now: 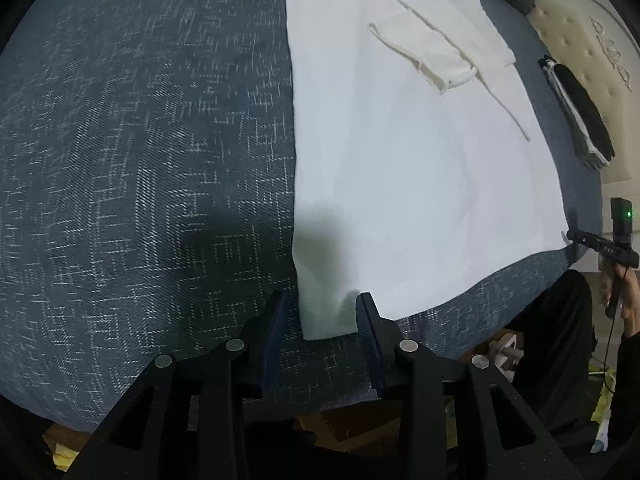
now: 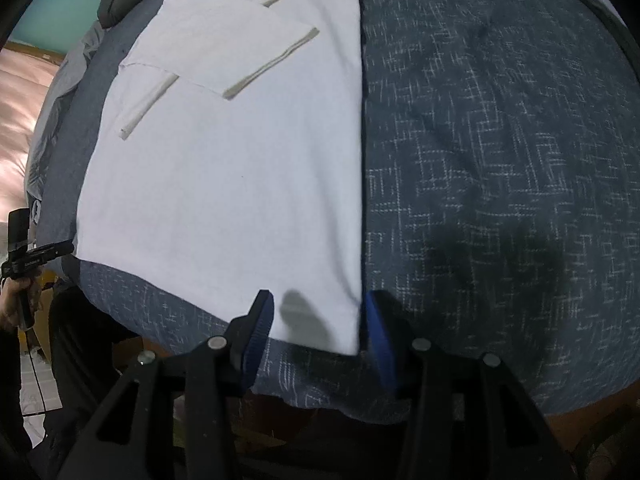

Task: Fold clothes
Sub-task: 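Move both tools to the white shirt hem and close on it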

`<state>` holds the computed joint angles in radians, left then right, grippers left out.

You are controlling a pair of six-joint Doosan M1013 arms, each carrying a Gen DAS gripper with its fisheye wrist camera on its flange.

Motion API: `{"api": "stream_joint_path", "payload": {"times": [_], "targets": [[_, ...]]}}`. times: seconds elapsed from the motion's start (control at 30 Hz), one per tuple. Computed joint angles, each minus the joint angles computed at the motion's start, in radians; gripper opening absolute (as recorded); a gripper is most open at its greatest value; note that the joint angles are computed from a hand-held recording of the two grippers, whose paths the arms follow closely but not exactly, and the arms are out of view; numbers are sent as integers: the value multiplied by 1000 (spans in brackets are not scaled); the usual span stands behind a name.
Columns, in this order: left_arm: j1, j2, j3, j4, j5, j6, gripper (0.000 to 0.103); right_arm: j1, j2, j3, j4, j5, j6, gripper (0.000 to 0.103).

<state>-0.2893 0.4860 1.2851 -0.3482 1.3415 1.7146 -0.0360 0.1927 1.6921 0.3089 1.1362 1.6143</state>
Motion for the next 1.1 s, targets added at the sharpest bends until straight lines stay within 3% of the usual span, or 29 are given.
{"api": "stream_joint_path", "payload": {"times": [0.47,0.57,0.9,0.97,1.03,1.1], "targets": [[-11,7,9,-12,-16,-27,37,-2,7,8,13,1,13,50],[-36,2,17,-21,-27,-33,37,-3,5,11,31,1,-4,50],[-54,-6,30,-12,-51,-31,34,-11,1,15,14,-7,25,50],[-60,-9,34,-4,-59,-26,30,-2,2,13,-1,-3,14,50],[-66,-13,37,5,-66,-21,6,3,1,13,-5,-5,1,49],[-71,-18,40,13,-73,-16,5,10,-3,14,-18,-12,-13,33]]}}
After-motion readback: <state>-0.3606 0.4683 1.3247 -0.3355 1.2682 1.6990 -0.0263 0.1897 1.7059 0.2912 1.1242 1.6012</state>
